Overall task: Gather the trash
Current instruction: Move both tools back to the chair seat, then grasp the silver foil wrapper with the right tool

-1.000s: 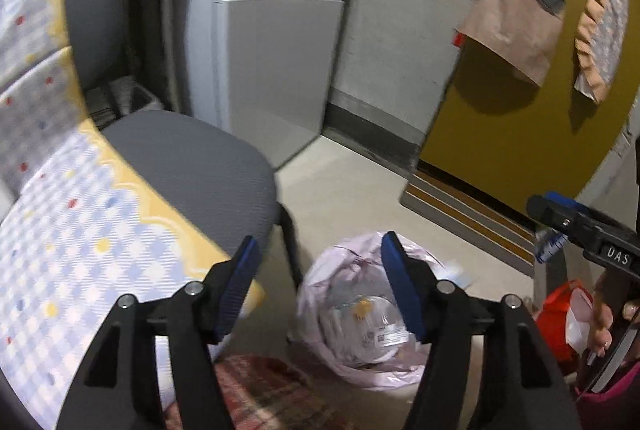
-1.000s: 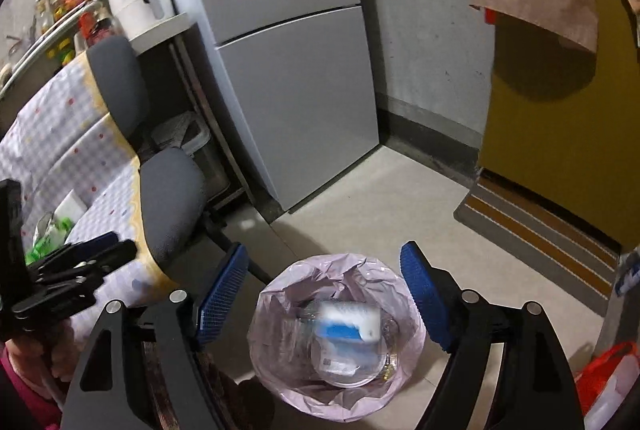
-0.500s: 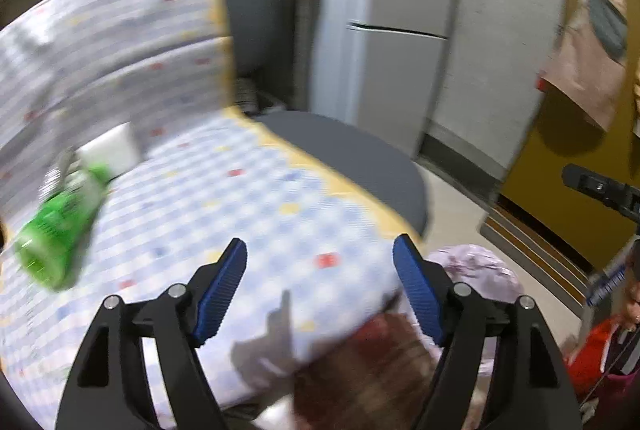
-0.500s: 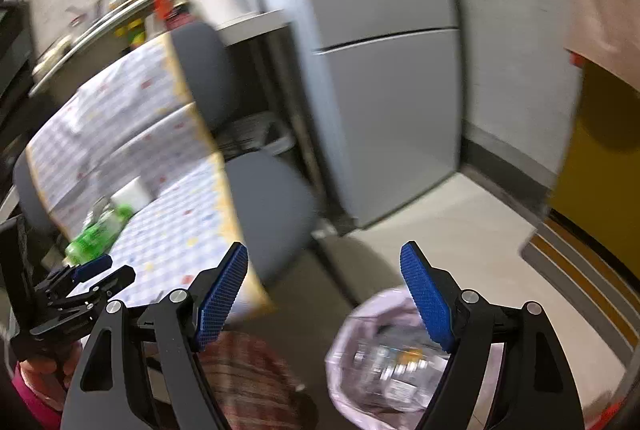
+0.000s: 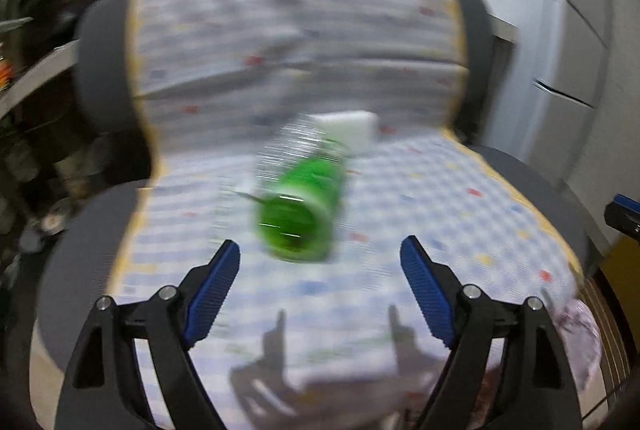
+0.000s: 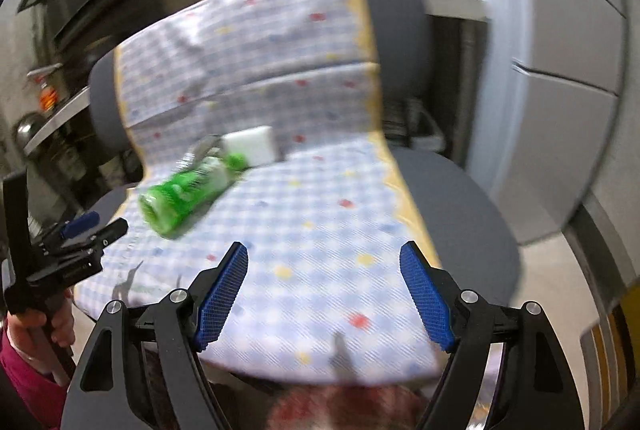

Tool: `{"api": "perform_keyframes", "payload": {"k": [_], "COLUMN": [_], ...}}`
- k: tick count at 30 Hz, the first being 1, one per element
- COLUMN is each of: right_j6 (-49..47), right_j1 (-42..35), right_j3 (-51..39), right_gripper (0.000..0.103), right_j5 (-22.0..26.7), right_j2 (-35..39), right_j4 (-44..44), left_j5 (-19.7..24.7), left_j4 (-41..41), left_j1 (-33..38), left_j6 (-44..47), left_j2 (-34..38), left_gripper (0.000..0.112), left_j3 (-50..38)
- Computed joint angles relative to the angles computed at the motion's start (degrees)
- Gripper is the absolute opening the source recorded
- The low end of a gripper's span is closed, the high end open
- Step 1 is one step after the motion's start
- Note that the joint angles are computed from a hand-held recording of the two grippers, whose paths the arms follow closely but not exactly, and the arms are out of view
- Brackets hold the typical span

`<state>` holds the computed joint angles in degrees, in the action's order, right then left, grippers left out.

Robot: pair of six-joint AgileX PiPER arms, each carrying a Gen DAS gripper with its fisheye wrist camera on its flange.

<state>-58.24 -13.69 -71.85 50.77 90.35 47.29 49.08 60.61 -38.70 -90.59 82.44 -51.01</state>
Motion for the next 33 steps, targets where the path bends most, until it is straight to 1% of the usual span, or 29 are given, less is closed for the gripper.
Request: {"api": "perform_keyframes", "payload": {"k": [3, 6, 7, 8, 10, 13, 15, 16, 17, 19, 22, 24, 25, 26, 27, 29, 31, 33], "right_j6": [1.8, 3.0, 3.0, 3.6, 5.5, 9.5, 12.8, 15.0, 17.6, 21.8, 28.7, 30.0, 30.0, 29.6, 28.5, 22.9, 18.2, 11.9], "right_j1": [6.1, 11.8, 13.6, 16.0, 20.2, 26.1, 28.9, 30.1, 31.2, 32.1, 34.2, 35.0, 35.1, 35.2, 35.1, 34.1, 32.9, 30.5], "right_j3": [-2.3, -5.6, -6.5, -8.1, -12.4, -19.9, -24.9, -27.6, -30.9, -37.6, -47.9, -51.4, -51.7, -51.2, -49.5, -42.9, -37.9, -30.0], "right_gripper": [0.072, 0.061, 0.051, 0.04, 0.034, 0.033, 0.037, 0.042, 0.044, 0.044, 0.044, 0.042, 0.033, 0.022, 0.013, 0.007, 0.006, 0.006], "right_j5": [-1.3, -1.9, -2.5, -3.2, -3.0, -4.3, -5.1, -5.5, -5.8, -3.5, -0.5, 1.1, 1.4, 1.2, 0.4, -2.5, -4.1, -6.9], "right_j2": [1.1, 3.3, 4.0, 5.4, 9.2, 16.1, 20.3, 22.5, 25.3, 30.5, 38.0, 40.6, 41.0, 40.7, 39.7, 35.5, 31.6, 24.8], "right_j4": [0.0, 0.7, 0.9, 0.7, 0.3, -2.3, -5.1, -6.8, -8.0, -9.7, -14.7, -15.9, -15.6, -15.1, -14.0, -9.0, -4.6, 0.9], "left_j5": [1.4, 1.8, 0.9, -0.4, -3.0, -7.5, -10.7, -11.3, -12.2, -13.6, -15.8, -16.7, -16.8, -16.9, -17.0, -16.7, -16.2, -16.1], "left_j4": [1.1, 1.9, 1.9, 1.8, 1.3, 0.4, -0.9, -1.1, -1.2, -0.7, -0.6, -0.5, -0.2, -0.1, -0.3, -0.8, -0.9, -1.1], "left_j1": [3.9, 7.6, 9.7, 12.2, 16.9, 23.2, 26.8, 27.2, 28.0, 28.6, 29.8, 30.0, 29.8, 29.7, 29.6, 29.1, 28.2, 27.4], "left_j6": [0.1, 1.2, 1.9, 2.8, 4.2, 6.1, 8.3, 8.5, 9.0, 8.7, 8.4, 7.8, 7.3, 7.0, 7.0, 7.1, 6.9, 6.9], "left_j2": [-4.0, -6.3, -6.9, -7.4, -7.3, -6.2, -4.9, -4.4, -3.7, -2.4, -1.2, -0.6, -0.6, -0.4, -0.3, -0.4, -1.0, -1.7], "left_gripper": [0.085, 0.086, 0.086, 0.086, 0.086, 0.086, 0.086, 0.086, 0.086, 0.086, 0.086, 0.086, 0.086, 0.086, 0.086, 0.086, 0.086, 0.086], "left_j3": [2.8, 4.7, 5.2, 5.6, 5.7, 5.2, 4.4, 4.2, 3.9, 3.7, 4.1, 4.6, 4.9, 5.1, 5.3, 5.6, 5.8, 6.1]}}
